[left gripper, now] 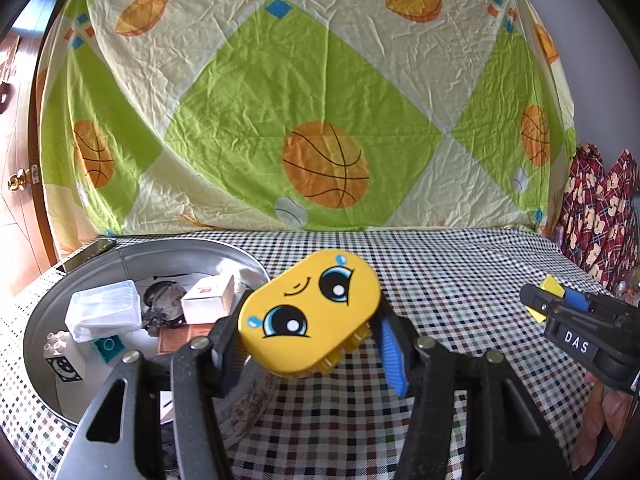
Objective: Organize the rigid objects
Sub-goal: 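Lift the yellow toy block with the left tool while the right tool lifts the yellow cube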
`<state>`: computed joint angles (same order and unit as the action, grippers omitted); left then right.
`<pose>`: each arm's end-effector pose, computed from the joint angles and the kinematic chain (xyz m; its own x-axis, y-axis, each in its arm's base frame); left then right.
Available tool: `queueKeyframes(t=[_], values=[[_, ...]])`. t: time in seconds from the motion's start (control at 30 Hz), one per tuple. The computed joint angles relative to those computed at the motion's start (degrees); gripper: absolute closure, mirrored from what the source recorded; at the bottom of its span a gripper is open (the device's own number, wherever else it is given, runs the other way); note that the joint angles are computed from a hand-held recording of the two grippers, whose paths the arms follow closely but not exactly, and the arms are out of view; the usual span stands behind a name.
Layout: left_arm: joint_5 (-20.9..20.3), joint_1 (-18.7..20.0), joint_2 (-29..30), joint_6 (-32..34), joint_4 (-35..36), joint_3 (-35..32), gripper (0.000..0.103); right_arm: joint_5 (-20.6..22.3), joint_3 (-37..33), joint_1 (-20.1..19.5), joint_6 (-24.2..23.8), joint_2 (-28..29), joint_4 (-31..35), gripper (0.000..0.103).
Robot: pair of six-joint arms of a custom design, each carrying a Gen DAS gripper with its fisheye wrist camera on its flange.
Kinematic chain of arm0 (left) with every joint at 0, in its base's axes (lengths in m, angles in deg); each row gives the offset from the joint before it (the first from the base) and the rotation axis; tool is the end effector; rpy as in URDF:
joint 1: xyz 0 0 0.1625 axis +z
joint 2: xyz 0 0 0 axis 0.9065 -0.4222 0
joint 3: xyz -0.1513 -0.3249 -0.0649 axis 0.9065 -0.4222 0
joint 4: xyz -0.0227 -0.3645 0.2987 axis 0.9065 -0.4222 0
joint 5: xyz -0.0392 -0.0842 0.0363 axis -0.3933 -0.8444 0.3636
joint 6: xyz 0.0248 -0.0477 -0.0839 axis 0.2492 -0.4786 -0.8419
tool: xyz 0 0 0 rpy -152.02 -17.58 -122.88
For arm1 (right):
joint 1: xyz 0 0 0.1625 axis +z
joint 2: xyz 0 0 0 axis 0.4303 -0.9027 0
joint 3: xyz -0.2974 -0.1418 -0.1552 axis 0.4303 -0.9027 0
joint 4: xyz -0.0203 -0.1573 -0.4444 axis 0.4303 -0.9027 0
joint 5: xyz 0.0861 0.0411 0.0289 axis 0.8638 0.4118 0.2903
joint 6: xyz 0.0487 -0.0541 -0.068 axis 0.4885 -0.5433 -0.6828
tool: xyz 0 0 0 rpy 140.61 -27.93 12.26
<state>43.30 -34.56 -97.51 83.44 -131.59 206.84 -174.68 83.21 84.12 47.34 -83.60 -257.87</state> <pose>-0.1302 -0.3390 0.1491 -0.7184 -0.0001 -0.6957 0.6470 0.3674 -0.6681 0.1990 -0.3490 0.0794 -0.7514 0.0359 0.6589 -0.5488 0.5204 -0.6542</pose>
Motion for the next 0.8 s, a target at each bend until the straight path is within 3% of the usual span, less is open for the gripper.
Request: queueKeyframes(t=[0.8], values=[[2.5,-2.6,-2.9,1.7,-2.5,2.7,0.048,1.4,0.7,2.1,0.0,1.0,-4.1,0.064]])
